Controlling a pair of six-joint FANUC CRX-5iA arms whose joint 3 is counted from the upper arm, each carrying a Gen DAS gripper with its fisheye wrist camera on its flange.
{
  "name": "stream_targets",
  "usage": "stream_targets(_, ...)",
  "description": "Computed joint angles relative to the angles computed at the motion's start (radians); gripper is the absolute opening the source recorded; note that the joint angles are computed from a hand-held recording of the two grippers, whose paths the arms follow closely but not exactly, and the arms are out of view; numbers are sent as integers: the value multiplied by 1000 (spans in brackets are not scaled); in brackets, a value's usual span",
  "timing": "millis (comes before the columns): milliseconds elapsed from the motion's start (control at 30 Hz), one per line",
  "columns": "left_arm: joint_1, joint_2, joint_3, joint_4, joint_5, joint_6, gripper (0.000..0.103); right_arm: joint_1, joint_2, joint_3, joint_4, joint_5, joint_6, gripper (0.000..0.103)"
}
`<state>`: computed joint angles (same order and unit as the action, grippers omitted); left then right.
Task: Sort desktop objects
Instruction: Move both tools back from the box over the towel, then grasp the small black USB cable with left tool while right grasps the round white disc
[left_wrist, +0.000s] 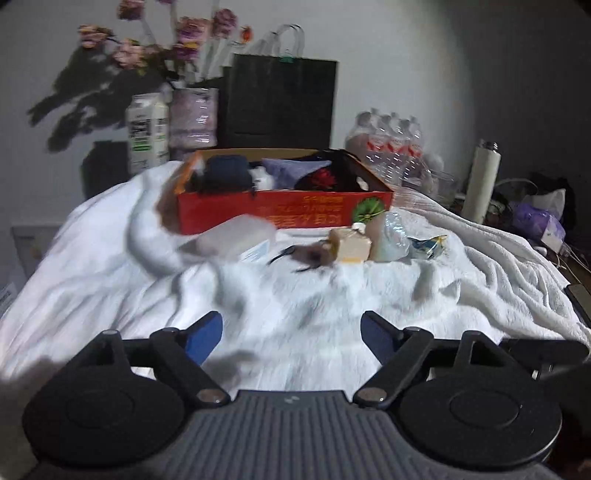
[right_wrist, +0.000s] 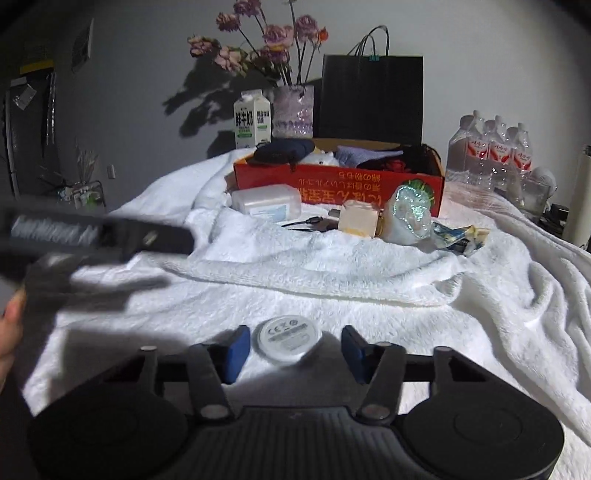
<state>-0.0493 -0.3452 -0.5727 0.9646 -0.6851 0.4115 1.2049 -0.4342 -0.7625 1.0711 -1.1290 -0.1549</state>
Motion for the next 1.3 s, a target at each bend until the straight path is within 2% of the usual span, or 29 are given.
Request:
stream_targets(67, -43, 113, 97, -13, -31, -22, 77, -30, 0, -4, 20, 23, 15, 38)
stream_targets(100, -70, 162, 136, -24, -18, -16, 68, -45, -2, 4, 3, 27, 12, 38)
stream_targets(133, -93, 211, 185, -66, -5, 22, 64, -68, -17, 2, -9, 50, -3, 38)
stream_targets(200, -127, 304, 283, -159, 8, 87, 45, -94, -26, -4, -4, 46, -4, 38)
stream_targets(267, -140, 385, 364, -215, -27, 102, 38, -104, -17, 3, -11, 9, 5, 38)
stream_targets(333, -145, 442, 417, -233, -73, 100, 38, -127, -40, -13, -21, 52, -9, 38)
stream_targets(400, -149, 469, 431, -211, -74, 76, 38, -141, -48, -18, -30, 80, -11, 38)
stream_targets(433, -145, 485, 456, -222, -101, 99, 36, -144, -48, -21, -23, 87, -13, 38)
stream_targets(467, -136, 500, 476, -220, -139, 123, 25, -148, -47, -20, -25, 97, -8, 38)
stream_targets(500, -122, 514, 492, -200, -194, 140, 7, -150, -46, -19, -26, 103, -3, 38)
stream_targets(700, -87, 395, 384, -181, -190, 174, 3, -148, -64, -34, -15, 111, -24, 38)
stream_targets(900, -2, 192, 186, -23, -204, 148, 3, -98, -75, -38, 7, 76, -51, 38)
stream_targets(1067, 94, 67, 88, 74, -272, 158, 3, -18, -84, -30, 58, -5, -80, 38)
stream_targets(1300, 171, -17, 47, 165, -342, 124, 3, 89, -95, -7, 122, -131, -109, 38)
